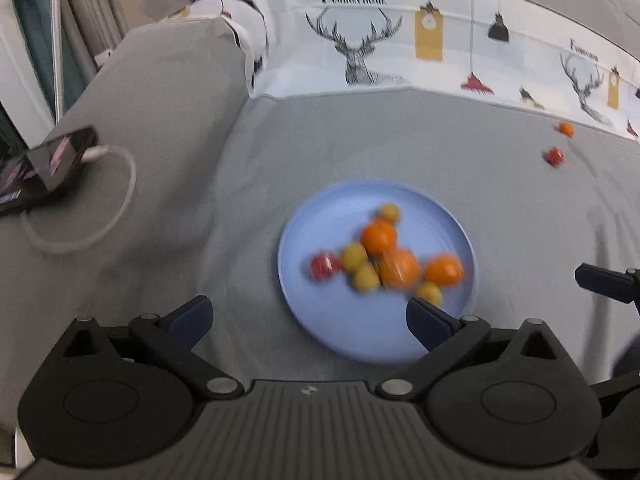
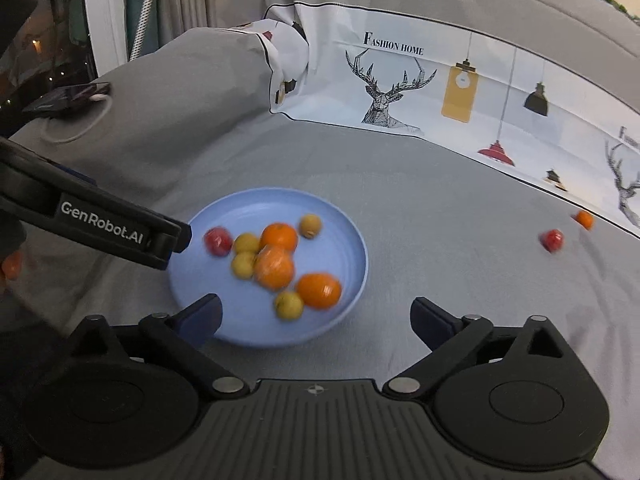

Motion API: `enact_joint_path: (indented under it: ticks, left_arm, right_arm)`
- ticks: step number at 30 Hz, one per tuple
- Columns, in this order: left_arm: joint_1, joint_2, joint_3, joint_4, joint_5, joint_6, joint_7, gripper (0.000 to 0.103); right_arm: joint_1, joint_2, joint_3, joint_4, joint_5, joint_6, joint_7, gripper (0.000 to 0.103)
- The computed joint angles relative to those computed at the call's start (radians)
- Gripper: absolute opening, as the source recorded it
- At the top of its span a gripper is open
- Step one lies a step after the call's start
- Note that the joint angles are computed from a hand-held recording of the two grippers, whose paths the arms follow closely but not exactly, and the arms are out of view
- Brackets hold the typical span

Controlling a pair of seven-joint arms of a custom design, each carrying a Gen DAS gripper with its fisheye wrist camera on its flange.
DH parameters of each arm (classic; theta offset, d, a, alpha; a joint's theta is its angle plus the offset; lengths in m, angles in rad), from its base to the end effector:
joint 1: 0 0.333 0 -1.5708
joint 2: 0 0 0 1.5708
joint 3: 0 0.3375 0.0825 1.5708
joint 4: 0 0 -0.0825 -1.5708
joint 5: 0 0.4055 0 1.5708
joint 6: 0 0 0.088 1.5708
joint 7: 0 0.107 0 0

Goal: Organize fruits

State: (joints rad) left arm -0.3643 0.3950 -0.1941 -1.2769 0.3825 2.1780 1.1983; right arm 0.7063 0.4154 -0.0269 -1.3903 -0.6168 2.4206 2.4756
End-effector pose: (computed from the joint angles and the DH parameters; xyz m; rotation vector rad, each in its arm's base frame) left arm 0.6555 -0.3558 0.6089 -1.5868 2.1259 -0.5317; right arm 0.5895 0.4781 0.5587 -1.8395 1.6271 -0.7008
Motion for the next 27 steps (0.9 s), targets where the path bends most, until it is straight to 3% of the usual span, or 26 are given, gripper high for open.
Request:
enact_joint_path:
  ticks: [3,8,16,27]
  left_arm:
    - [0.015,-0.071,-0.016,-0.078,-0.04,-0.002,0.007,0.103]
    - [0.012,-0.181,-0.023,-0.198,0.002,0.019,-0.051,0.103]
    - [0.015,-0.287,-0.05,-0.319,0.047,0.041,-0.085,0.103]
    - [0.02,-0.342,-0.069,-0.376,0.064,0.067,-0.102,0.103]
  right_arm:
    - [0.04,-0.048,-0.001,-0.031,-0.049,-0.068,0.052,0.102]
    - [0.072,-0.126,0.028,-0.104,-0.194,-0.124,0.173,0.102]
    - [0.051,-0.213,0.112,-0.191,-0.313,-0.169,0.301,0.102]
    - [0.024,-0.26,0.171,-0.239,-0.391,-0.183,0.369,0.102]
